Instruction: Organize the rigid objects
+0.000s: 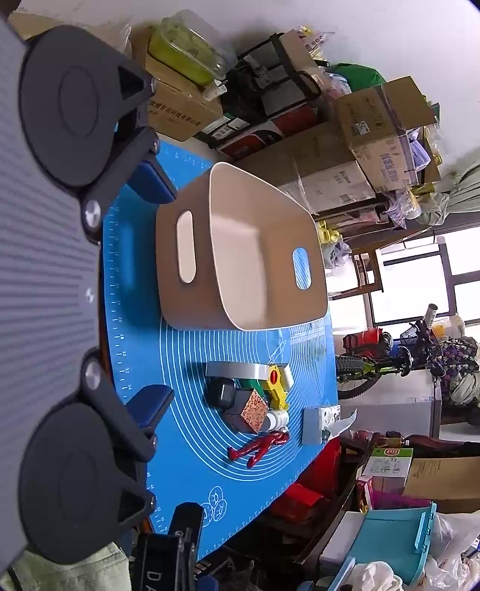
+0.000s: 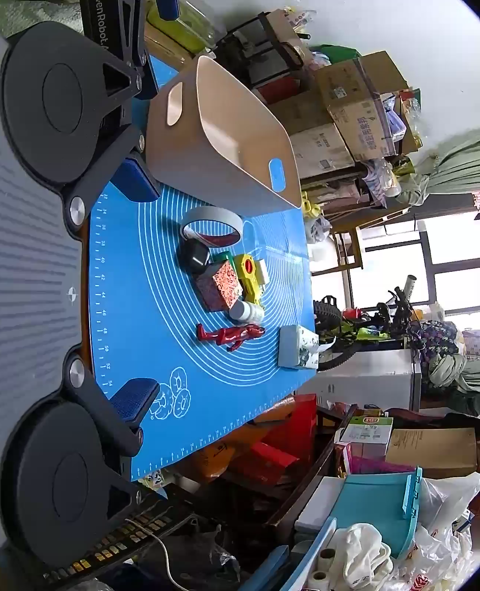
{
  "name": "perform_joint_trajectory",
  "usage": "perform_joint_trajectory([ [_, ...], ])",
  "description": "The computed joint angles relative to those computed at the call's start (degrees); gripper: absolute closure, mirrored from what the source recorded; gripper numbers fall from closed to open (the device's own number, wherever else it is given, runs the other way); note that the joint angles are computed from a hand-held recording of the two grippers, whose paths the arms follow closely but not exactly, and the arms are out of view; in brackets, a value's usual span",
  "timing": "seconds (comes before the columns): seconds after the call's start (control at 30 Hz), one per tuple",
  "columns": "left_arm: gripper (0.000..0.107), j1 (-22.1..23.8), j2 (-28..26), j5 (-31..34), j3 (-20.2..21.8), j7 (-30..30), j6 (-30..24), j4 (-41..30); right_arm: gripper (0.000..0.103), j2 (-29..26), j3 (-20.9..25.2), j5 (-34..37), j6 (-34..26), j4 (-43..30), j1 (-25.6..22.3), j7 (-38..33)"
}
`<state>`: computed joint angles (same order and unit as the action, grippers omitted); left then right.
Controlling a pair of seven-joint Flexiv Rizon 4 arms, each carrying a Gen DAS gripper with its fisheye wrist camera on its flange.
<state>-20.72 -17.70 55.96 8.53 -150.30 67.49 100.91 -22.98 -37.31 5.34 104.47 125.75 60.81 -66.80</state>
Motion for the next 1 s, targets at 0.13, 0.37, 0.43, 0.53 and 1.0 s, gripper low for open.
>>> perform_joint_trajectory([
  [0.13,0.004,-0.1,0.0,0.3,0.0,-0.1,-0.2,-0.1,0.002,0.0,0.0,-0.1,-0.2,0.0,0.1,0.1],
  [0.37,0.004,0.0,0.1,0.3,-0.1,-0.3,-0.3,0.0,0.002,0.1,-0.4,-0.3,-0.3,0.1,0.4,0.2],
  [0.43,0.004,0.1,0.1,0.3,-0.2,-0.4,0.0,0.1,0.002,0.2,-0.4,-0.4,-0.3,0.2,0.3,0.2],
  [0.53,0.004,-0.3,-0.9,0.8,-0.1,-1.5,-0.2,-0.6,0.002,-0.2,-1.1,-0.3,-0.2,0.1,1.1,0.3],
  [1.0,0.004,0.4,-0.1,-1.1,0.4,0.3,1.6,0.5,0.002,-0.3,-1.6,-0.4,-0.4,0.2,1.6,0.3],
])
